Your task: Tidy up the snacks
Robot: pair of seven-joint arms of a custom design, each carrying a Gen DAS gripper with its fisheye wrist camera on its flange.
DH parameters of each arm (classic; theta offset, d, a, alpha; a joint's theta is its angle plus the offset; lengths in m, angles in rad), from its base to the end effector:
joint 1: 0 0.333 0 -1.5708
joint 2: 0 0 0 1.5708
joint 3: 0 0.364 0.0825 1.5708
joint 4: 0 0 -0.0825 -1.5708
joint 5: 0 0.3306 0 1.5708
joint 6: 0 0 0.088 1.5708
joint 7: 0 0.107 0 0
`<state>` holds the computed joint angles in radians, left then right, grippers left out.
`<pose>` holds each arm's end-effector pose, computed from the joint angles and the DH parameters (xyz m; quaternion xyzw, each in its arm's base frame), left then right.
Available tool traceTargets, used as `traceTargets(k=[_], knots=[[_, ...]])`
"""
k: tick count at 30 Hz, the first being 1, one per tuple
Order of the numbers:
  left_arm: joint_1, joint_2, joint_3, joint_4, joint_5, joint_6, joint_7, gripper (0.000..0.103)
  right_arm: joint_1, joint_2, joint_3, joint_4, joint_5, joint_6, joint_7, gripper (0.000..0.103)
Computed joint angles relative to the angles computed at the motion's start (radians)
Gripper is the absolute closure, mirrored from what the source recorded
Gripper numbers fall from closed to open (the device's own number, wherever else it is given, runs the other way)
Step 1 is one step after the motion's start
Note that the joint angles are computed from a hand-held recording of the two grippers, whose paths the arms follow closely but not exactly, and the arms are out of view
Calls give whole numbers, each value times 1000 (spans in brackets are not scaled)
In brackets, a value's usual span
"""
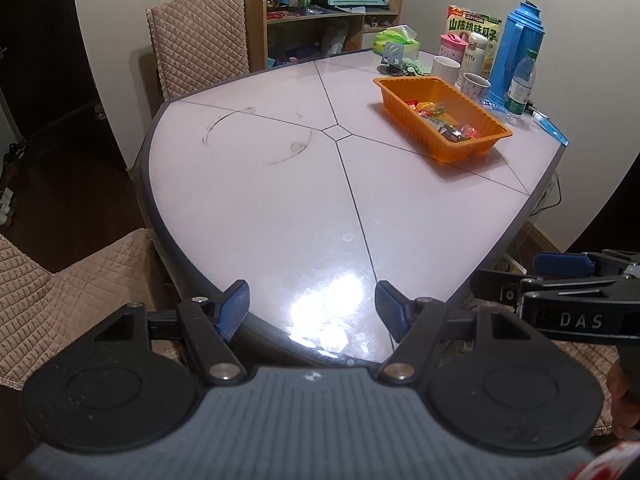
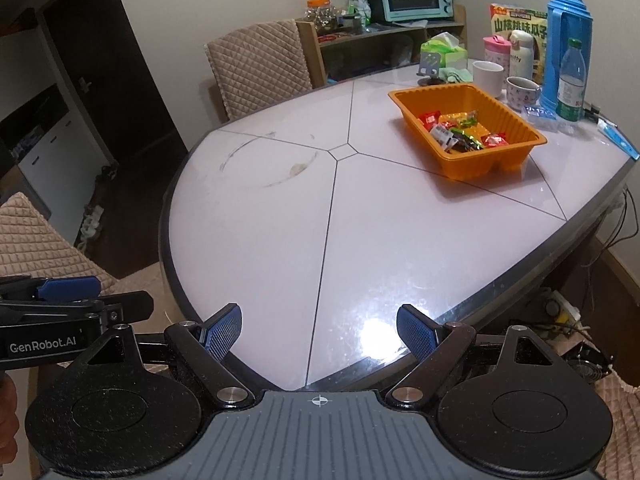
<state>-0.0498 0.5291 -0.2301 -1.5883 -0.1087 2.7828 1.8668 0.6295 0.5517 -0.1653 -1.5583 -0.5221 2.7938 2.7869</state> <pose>0.6971 -0.1548 0.4809 -0.5132 0.7879 -0.2914 0.1762 0.6184 0.3682 0.4700 -0.5627 0.7354 -0.1822 0.3307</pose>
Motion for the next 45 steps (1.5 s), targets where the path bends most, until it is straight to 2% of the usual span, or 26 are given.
traceTargets(k=[45], knots=[[-14, 32, -1, 57, 7, -38, -7, 36, -18, 13, 2, 22, 41, 2, -55, 19]])
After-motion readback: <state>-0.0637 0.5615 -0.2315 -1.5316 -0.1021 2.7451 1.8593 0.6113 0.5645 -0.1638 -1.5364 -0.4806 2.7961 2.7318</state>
